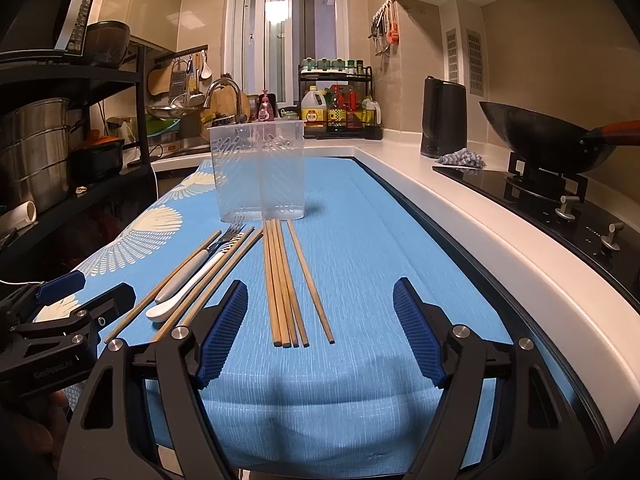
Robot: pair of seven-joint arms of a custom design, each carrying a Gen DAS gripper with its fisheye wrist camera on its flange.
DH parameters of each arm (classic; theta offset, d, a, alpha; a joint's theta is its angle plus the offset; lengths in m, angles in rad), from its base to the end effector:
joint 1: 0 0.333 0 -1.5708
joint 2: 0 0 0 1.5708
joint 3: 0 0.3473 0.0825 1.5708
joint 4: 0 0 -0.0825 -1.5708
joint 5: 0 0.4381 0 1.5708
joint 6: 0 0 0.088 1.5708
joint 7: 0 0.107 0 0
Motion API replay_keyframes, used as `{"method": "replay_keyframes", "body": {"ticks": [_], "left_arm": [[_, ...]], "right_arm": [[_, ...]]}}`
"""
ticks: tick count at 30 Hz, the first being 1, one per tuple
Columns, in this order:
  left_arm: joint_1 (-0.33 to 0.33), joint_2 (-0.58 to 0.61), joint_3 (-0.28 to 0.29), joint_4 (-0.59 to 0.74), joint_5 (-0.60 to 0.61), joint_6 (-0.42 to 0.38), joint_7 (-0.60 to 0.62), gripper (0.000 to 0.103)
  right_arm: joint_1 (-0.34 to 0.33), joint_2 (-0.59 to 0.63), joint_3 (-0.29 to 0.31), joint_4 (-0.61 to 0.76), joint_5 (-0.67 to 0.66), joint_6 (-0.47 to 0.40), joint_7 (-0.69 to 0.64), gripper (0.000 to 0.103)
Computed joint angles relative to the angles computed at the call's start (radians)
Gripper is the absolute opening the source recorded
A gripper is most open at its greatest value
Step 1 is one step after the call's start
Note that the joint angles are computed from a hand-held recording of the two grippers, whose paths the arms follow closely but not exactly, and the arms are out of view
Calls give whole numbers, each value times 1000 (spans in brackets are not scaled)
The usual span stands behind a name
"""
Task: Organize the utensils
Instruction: 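Move both tools toward the loose wooden chopsticks on the blue cloth, then close the left tool on a single chopstick while the right tool grasps another chopstick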
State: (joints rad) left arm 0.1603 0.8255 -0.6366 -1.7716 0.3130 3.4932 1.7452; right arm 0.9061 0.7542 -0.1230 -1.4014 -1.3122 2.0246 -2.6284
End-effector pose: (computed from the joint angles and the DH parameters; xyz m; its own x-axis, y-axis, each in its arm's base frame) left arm 0.7003 -0.2899 0.2800 -0.5943 -0.7987 0.0942 -0.4090 0.1993 -0.8905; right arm 0.5958 0.5460 0.2827 -0.4836 -0.8748 -0.0280 -0.3010 0.1962 -0.9332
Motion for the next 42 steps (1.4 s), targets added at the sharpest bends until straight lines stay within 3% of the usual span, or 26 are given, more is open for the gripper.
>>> {"method": "replay_keyframes", "body": {"ticks": [19,24,28,35,42], "left_arm": [[15,6,-16,-1,11,-5,-3,87],[18,5,-18,-2,5,-16,-3,79],[9,5,-10,12,-22,-44,1,69],[-27,11,15,49,-132,-120,45,52],[-86,8,69,81,-258,-164,105,42]], "right_arm": [[-9,-10,3,-16,-17,42,22,67],[-13,-14,4,-23,-13,54,30,60],[-32,-34,5,-55,-12,95,50,41],[-103,-63,15,-115,4,201,86,38],[-155,-23,14,-84,62,341,-22,28]]}}
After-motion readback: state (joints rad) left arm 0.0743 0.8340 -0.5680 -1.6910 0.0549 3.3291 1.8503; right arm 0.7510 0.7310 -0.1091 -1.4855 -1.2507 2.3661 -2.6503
